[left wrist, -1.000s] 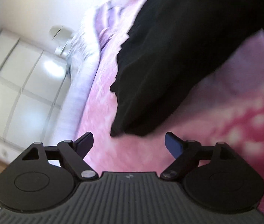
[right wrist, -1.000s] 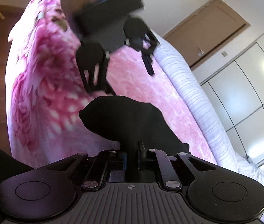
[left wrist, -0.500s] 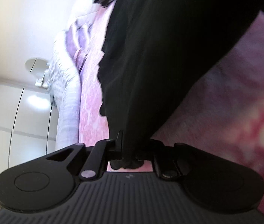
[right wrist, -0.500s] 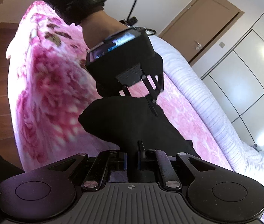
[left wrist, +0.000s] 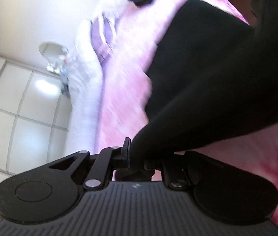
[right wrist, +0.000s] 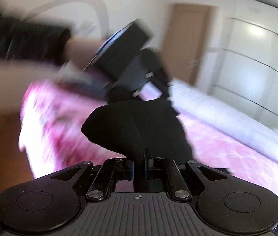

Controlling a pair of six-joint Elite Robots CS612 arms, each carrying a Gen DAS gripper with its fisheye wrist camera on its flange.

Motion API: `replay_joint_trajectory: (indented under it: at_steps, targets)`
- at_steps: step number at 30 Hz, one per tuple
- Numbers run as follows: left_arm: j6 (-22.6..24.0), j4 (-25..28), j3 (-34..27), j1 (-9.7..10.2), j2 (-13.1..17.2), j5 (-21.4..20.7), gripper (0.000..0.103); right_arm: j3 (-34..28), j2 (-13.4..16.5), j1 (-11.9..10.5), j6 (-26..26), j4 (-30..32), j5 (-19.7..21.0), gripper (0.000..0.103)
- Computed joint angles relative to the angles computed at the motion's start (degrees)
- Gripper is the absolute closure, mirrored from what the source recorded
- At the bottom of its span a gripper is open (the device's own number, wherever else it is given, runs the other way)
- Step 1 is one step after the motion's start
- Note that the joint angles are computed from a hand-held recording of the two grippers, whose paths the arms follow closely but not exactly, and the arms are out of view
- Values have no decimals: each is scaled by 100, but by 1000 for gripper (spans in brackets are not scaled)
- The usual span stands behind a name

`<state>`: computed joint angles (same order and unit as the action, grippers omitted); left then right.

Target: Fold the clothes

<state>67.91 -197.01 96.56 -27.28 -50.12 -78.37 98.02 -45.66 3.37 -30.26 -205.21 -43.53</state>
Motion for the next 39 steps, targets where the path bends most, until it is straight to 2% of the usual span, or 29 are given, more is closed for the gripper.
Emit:
replay_joint_trajectory:
  at_steps: [2,3,5,7,8,11,14,16,20,22,24,26,27,29,31,32,35,36,39]
  targets:
    - [99,260,-566,-111,188,-57,87,-182,72,-253,1200,-528,44,95]
    - [142,352,-866,-165,320,-101,81,-278,130,-379,1800,-759,-18,95]
    - [126,471,-1562,-269,714,-213,73,-469,314,-589,3000,-1185,-306,95]
    - [-44,949,-2291,-366,1141,-240,69,-653,579,-743,4200,-1371,-729,95]
    - [-123,1239,-2643,-406,1348,-243,67,-745,723,-803,4800,-1377,-908,95]
    - [-609,2240,-3370,-420,1773,-389,65,-963,1135,-1035,6489,-699,-998,95]
    - [-1241,2894,-3655,-323,1974,-722,65,-1009,1388,-1192,7417,-808,-685,93]
    - [-1513,2742,-3180,-189,1817,-889,65,-940,1364,-1204,7470,-963,-654,88]
    - [-2786,2918,-3068,58,1718,-1067,64,-934,1288,-1169,7461,-894,-755,66]
    - [-3618,3160,-3084,222,1662,-1348,62,-959,1259,-1154,7485,-829,-847,61]
    - [-4315,3515,-3170,390,1617,-1853,61,-1012,1250,-1125,7508,-724,-987,61]
    - [-4753,3952,-3399,496,1694,-2284,60,-1087,1257,-1080,7524,-585,-1159,61]
    - [-4817,4144,-3536,521,1754,-2397,58,-1111,1252,-1048,7542,-516,-1242,63]
    - [-4811,4698,-3874,528,1898,-2538,55,-1150,1234,-1002,7475,-369,-1317,88]
    - [-4647,5010,-4044,478,1989,-2448,56,-1050,1130,-963,7109,-229,-1442,91]
    - [-4428,4999,-4024,436,1988,-2319,58,-1073,1113,-951,6936,-134,-1450,93]
    - [-4131,4570,-3830,383,1916,-2139,78,-1256,1081,-971,6297,21,-1257,94]
    - [-4122,4354,-3751,383,1885,-2152,88,-1318,1060,-991,6066,-24,-1144,94]
    - [-4592,3386,-3513,421,1838,-2419,87,-1452,987,-1050,5383,-668,-899,94]
